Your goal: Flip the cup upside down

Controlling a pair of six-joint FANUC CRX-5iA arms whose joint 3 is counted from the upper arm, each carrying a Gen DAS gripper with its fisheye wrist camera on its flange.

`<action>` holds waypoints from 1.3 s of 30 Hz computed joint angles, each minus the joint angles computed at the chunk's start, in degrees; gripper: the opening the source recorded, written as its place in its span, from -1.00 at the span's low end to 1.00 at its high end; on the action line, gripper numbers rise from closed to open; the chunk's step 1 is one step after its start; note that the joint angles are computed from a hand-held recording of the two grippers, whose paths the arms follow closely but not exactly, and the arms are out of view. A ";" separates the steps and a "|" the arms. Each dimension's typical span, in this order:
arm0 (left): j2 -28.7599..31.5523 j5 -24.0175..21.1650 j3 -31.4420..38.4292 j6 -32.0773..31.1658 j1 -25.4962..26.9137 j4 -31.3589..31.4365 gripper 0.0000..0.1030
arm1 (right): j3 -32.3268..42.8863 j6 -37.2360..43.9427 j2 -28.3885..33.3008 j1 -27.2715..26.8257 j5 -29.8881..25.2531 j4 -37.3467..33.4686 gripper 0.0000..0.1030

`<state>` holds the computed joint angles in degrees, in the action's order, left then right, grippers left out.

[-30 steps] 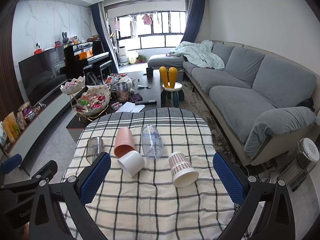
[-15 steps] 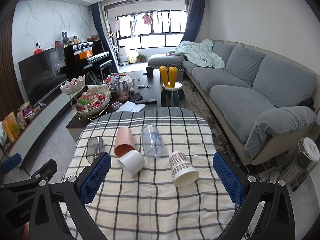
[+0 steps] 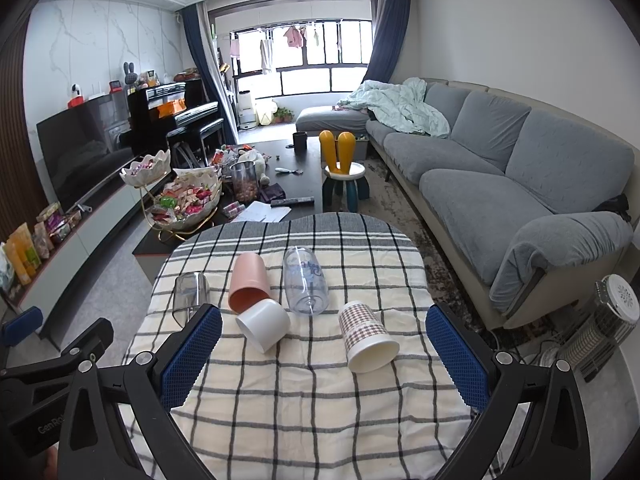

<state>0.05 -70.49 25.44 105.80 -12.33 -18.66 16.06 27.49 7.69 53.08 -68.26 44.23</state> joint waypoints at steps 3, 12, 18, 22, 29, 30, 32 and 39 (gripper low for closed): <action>-0.01 0.03 0.00 0.03 0.02 0.03 1.00 | 0.05 0.02 0.02 -0.01 -0.03 -0.04 0.99; -0.01 -0.03 0.06 -0.01 0.03 0.00 1.00 | 0.13 0.11 0.08 -0.10 -0.01 -0.17 0.99; 0.02 0.10 -0.04 0.01 0.30 -0.13 1.00 | 0.08 0.19 0.09 -0.19 0.13 -0.20 0.99; 0.34 0.16 0.19 0.06 0.59 -0.10 1.00 | 1.27 0.84 0.29 0.06 -0.89 -0.79 0.99; 2.03 0.27 1.14 -0.28 1.77 0.66 1.00 | 3.34 2.74 2.66 -1.51 -0.54 -2.85 0.99; 2.64 0.22 1.62 -0.25 1.86 0.73 1.00 | 3.67 2.97 2.93 -1.64 -0.60 -3.11 0.99; 3.75 0.08 2.30 -0.29 2.26 0.89 1.00 | 5.72 4.10 4.57 -2.25 -0.95 -4.37 0.99; 6.99 0.16 3.37 0.43 3.05 0.63 1.00 | 11.21 8.18 9.35 -4.69 -1.56 -9.23 0.99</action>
<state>7.04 -70.32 28.81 106.23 -9.28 -18.03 27.27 35.67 17.04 48.39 -69.82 35.00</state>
